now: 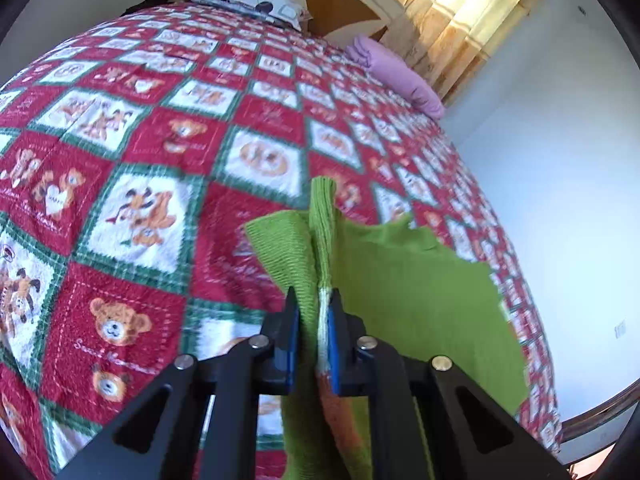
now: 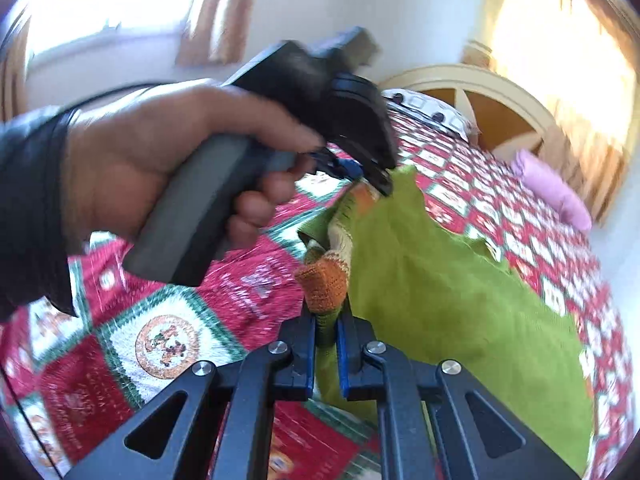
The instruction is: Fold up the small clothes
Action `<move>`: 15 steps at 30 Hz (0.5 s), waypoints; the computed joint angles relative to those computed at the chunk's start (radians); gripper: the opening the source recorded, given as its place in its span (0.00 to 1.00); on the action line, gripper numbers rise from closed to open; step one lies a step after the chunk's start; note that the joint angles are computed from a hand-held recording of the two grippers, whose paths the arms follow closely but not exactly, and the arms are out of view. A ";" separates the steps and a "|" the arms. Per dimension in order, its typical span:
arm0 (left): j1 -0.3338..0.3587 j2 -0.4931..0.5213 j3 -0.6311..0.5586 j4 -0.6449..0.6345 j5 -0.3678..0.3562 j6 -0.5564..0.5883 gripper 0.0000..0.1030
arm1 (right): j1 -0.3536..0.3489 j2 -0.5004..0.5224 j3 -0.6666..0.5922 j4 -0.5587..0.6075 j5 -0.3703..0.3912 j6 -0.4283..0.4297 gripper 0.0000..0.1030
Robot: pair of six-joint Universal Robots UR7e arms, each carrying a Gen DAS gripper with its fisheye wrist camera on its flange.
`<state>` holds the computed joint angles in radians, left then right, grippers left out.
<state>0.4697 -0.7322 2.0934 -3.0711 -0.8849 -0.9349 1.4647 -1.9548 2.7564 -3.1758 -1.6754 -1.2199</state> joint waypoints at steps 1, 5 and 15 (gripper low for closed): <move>-0.007 0.001 -0.009 0.000 0.002 -0.002 0.12 | -0.026 -0.058 -0.025 0.089 0.028 0.020 0.07; -0.030 0.021 -0.071 0.043 0.018 0.004 0.12 | -0.107 -0.172 -0.079 0.276 0.099 0.057 0.07; -0.071 0.098 -0.233 0.114 0.010 0.054 0.12 | -0.319 -0.332 -0.185 0.557 0.288 0.076 0.07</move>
<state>0.3990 -0.6340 1.8603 -2.9568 -0.8750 -0.8804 1.1456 -2.2869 2.5712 -2.6187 -1.3874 -1.1443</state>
